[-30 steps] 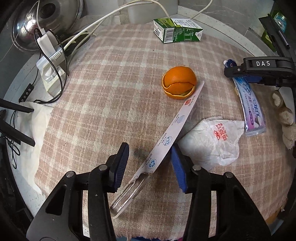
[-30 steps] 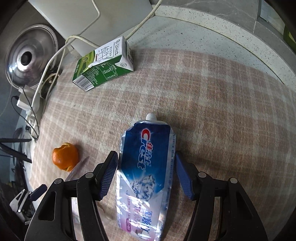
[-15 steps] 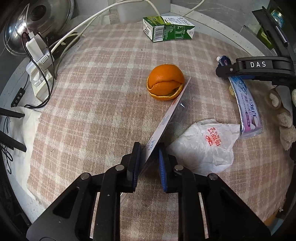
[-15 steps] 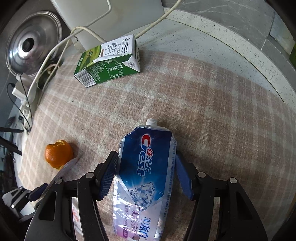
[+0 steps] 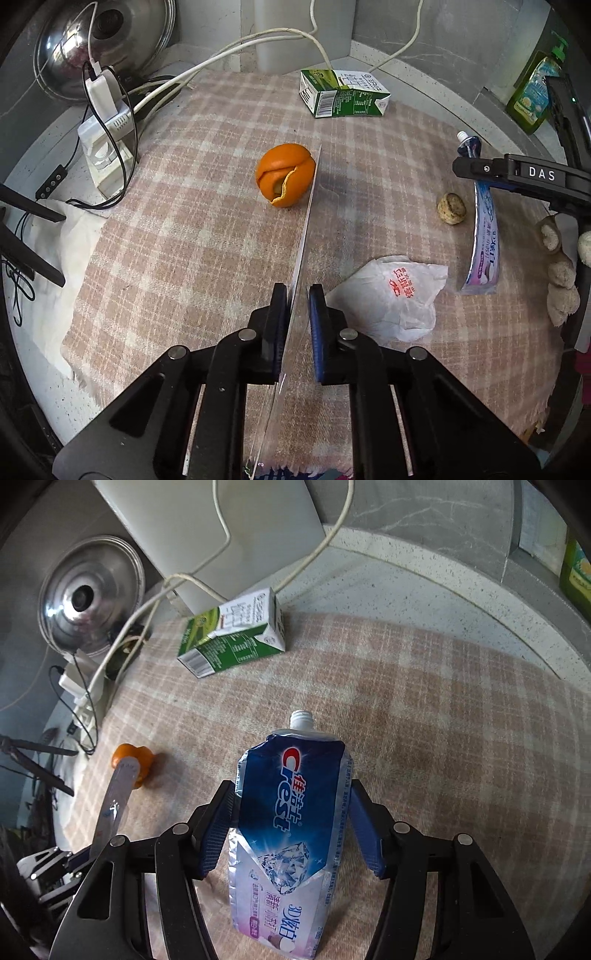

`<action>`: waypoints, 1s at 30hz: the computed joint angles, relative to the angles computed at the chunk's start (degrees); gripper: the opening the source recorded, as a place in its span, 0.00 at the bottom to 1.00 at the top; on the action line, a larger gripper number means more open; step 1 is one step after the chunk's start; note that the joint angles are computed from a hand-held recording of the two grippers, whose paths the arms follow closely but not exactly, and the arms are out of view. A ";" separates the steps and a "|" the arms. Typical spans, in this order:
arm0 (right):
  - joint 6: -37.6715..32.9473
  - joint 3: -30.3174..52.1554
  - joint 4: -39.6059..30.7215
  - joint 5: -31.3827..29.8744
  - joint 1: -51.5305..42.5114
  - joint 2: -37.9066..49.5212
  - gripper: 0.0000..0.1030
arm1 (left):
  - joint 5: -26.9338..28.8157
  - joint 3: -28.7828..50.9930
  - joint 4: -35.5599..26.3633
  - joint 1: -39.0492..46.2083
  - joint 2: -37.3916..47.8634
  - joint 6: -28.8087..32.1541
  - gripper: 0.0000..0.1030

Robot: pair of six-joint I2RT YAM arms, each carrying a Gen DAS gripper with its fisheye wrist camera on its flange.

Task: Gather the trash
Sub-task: 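Lift the tube and strip and carry both down over the blue basket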

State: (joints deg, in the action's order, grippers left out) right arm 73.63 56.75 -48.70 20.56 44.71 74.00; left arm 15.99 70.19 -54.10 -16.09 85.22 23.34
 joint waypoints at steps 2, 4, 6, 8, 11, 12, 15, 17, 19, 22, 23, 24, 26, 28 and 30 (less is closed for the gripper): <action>0.82 0.73 -1.07 2.10 1.95 -0.50 0.58 | 0.72 0.05 -0.60 0.74 -0.79 0.20 0.10; 1.70 1.46 -2.01 4.10 3.80 -1.00 0.58 | 1.14 -0.08 -0.92 1.28 -1.85 0.34 0.10; 3.41 2.34 -3.61 6.79 6.48 -1.44 0.58 | 1.57 -0.30 -1.09 1.86 -2.77 0.56 0.10; 4.65 3.48 -5.38 9.17 8.47 -1.28 0.58 | 2.12 -0.50 -1.36 2.56 -3.68 0.78 0.10; 7.27 5.71 -8.55 12.69 11.88 -0.55 0.57 | 3.12 -0.63 -1.79 3.80 -4.58 0.83 0.10; 7.97 6.47 -9.51 13.64 12.84 -0.18 0.57 | 3.54 -0.65 -2.04 4.33 -4.85 0.88 0.10; 9.58 9.22 -12.57 16.26 15.53 1.35 0.57 | 4.56 -0.77 -2.93 5.75 -5.74 1.39 0.10; 10.96 11.06 -14.91 17.94 17.35 2.43 0.57 | 5.03 -1.17 -3.63 6.81 -6.90 2.20 0.10; 12.82 12.57 -17.21 19.56 19.19 3.12 0.57 | 5.31 -1.64 -4.11 7.76 -8.08 2.86 0.10; 15.63 14.98 -20.26 21.41 21.78 4.53 0.57 | 6.18 -2.18 -5.28 9.55 -9.65 4.34 0.10; 16.33 15.78 -21.15 21.83 22.45 5.07 0.57 | 6.45 -2.35 -5.68 10.21 -10.12 4.95 0.10; 17.17 16.86 -22.30 22.32 23.29 5.80 0.57 | 6.73 -2.60 -6.11 10.96 -10.72 5.58 0.10; 18.55 18.99 -24.35 23.22 24.74 7.29 0.57 | 7.32 -2.99 -7.17 12.60 -11.76 6.97 0.10; 20.16 21.28 -26.47 24.16 26.26 8.83 0.57 | 8.03 -3.39 -8.39 14.55 -12.80 8.74 0.10; 22.00 23.96 -28.77 25.11 27.89 10.63 0.57 | 8.91 -3.69 -9.89 16.98 -13.69 11.10 0.10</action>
State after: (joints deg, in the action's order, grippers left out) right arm 95.63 80.70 -77.48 45.67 72.60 84.62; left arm 24.91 66.50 -63.98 0.89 71.53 34.44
